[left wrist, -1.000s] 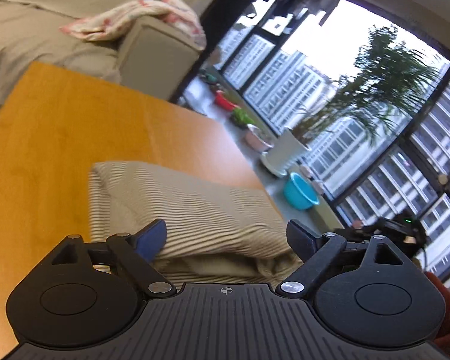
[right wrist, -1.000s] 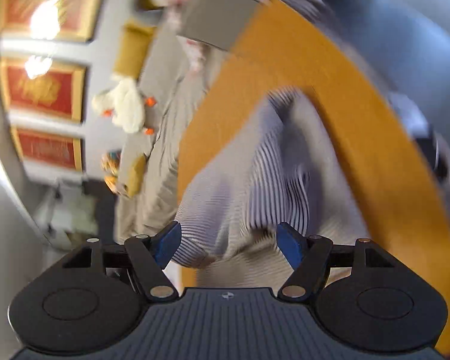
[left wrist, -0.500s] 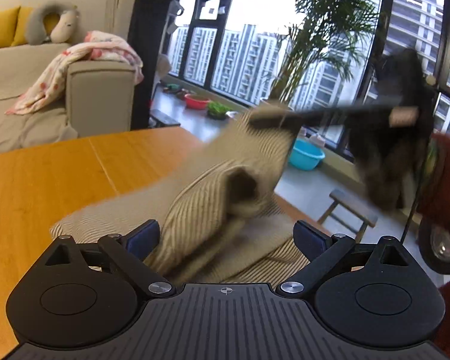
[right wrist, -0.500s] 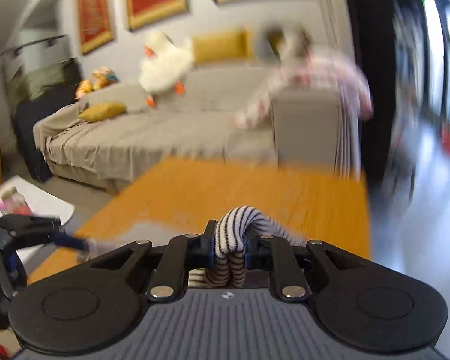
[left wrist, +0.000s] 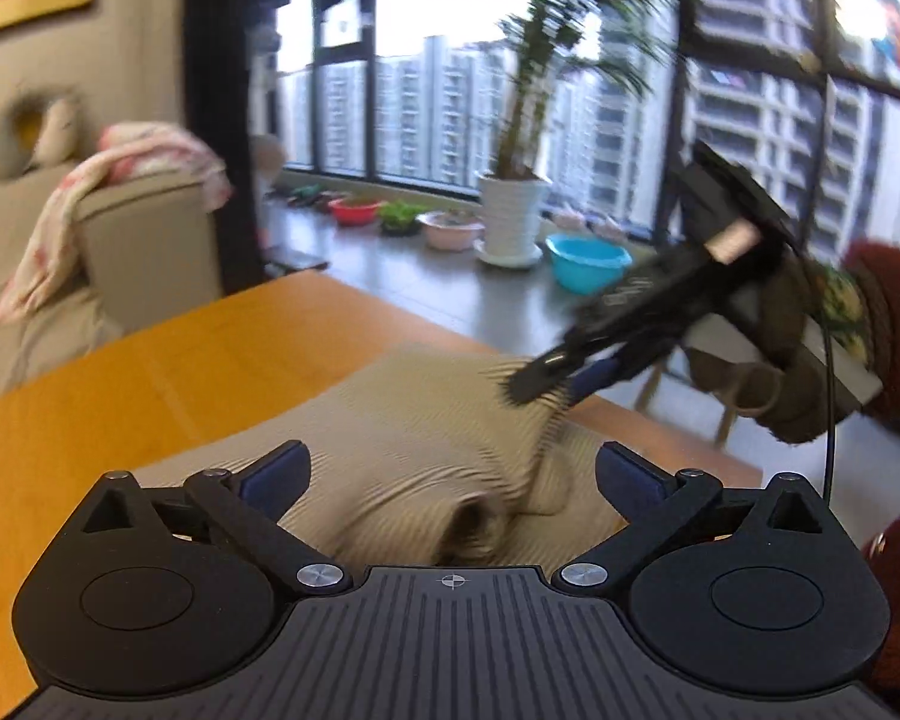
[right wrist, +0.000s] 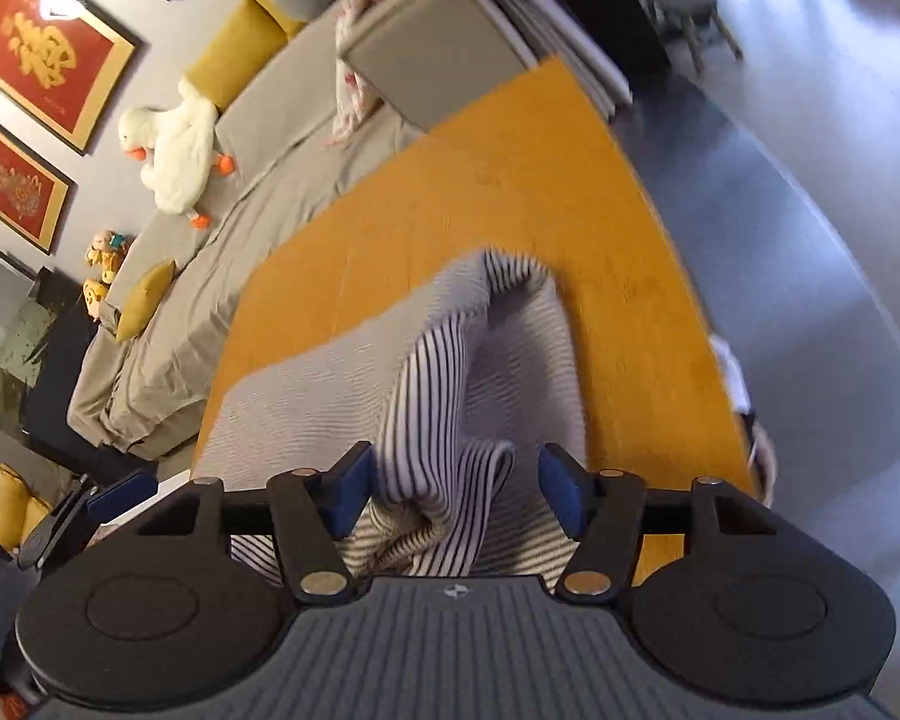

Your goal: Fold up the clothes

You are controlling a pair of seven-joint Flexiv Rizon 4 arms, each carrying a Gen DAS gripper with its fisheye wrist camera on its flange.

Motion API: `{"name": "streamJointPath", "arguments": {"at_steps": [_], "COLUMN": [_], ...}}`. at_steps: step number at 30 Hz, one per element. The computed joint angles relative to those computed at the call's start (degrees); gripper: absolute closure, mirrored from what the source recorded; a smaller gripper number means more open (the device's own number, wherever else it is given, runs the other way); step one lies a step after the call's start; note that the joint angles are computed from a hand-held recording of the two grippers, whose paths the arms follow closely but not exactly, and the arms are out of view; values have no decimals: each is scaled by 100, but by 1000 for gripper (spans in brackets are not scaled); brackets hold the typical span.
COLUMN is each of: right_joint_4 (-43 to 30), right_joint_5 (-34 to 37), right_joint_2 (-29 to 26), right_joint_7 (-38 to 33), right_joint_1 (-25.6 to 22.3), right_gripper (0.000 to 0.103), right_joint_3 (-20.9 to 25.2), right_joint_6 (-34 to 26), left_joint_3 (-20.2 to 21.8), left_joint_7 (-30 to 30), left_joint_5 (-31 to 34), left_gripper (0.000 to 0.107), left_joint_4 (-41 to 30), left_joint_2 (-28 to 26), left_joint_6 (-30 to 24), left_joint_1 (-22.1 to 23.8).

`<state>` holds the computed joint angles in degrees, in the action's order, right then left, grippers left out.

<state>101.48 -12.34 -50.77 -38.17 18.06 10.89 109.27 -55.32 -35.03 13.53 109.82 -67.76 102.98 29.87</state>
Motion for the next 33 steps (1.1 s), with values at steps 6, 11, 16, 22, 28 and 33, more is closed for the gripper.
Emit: {"name": "streamJointPath", "arguments": {"at_steps": [6, 11, 16, 22, 28, 33], "right_joint_4": [-126, -144, -146, -3, -188, -446], "right_joint_5": [44, 206, 660, 728, 625, -311], "right_joint_2": [114, 387, 539, 513, -14, -630], "right_joint_7": [-660, -1377, -2018, -1687, -819, -616], "right_joint_1": [663, 1014, 1337, 895, -18, -825], "right_gripper": [85, 88, 88, 65, 55, 59], "right_joint_3": [-656, -1050, -1424, -884, 85, 1046], "right_joint_6": [453, 727, 746, 241, -229, -46], "left_joint_3": [693, 1611, 632, 1132, 338, 46], "left_joint_7": [136, -198, -215, 192, 350, -250], "left_joint_5": [-122, -436, -473, -722, -1101, -1012], "left_gripper": [4, 6, 14, 12, 7, 4], "left_joint_4": [-588, -1479, -1530, -1027, -170, 201], "left_joint_2": [140, 141, -54, 379, 375, 363], "left_joint_6": [120, 687, -918, -1262, -855, -82], "left_joint_1": [-1126, -2234, -1388, -1303, -319, 237]}}
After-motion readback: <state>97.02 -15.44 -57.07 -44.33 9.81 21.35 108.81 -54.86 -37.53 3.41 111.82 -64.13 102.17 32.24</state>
